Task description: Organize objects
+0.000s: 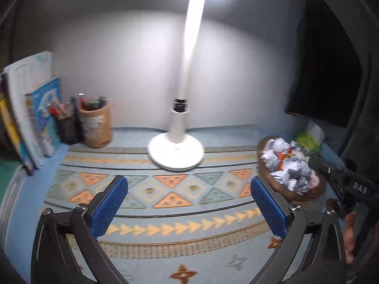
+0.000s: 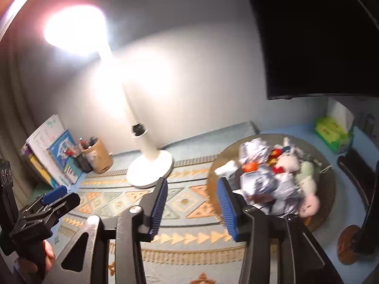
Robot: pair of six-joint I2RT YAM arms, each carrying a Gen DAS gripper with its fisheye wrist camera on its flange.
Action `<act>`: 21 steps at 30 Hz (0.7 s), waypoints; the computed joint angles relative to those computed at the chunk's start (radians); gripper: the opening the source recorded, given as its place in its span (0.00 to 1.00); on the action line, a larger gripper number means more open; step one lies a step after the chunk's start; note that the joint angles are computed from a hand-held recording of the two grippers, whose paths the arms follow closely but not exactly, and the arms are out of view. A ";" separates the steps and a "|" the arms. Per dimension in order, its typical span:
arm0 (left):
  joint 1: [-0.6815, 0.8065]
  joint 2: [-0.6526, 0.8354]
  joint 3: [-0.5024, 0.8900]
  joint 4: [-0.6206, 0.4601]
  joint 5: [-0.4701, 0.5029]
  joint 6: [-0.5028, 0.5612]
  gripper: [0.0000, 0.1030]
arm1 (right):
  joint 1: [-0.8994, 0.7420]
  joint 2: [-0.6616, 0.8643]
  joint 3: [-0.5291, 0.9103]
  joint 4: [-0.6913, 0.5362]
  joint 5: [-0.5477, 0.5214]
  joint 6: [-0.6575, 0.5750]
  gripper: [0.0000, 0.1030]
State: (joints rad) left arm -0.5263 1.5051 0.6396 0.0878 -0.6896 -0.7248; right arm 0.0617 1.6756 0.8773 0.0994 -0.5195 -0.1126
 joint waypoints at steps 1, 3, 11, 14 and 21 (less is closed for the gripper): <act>-0.008 -0.036 -0.061 -0.007 -0.030 -0.046 0.99 | 0.041 -0.015 -0.067 0.059 0.028 0.024 0.62; -0.002 -0.085 -0.173 -0.009 -0.039 -0.111 0.99 | 0.129 -0.002 -0.182 0.180 0.087 0.037 0.62; 0.050 0.232 -0.405 0.333 -0.007 -0.334 0.99 | 0.338 0.293 -0.208 0.403 0.319 0.018 0.62; 0.115 0.318 -0.404 0.460 0.072 -0.282 0.99 | 0.353 0.352 -0.164 0.393 0.378 0.018 0.62; 0.138 0.372 -0.269 0.390 0.055 -0.073 0.99 | 0.306 0.428 -0.082 0.336 0.395 0.037 0.62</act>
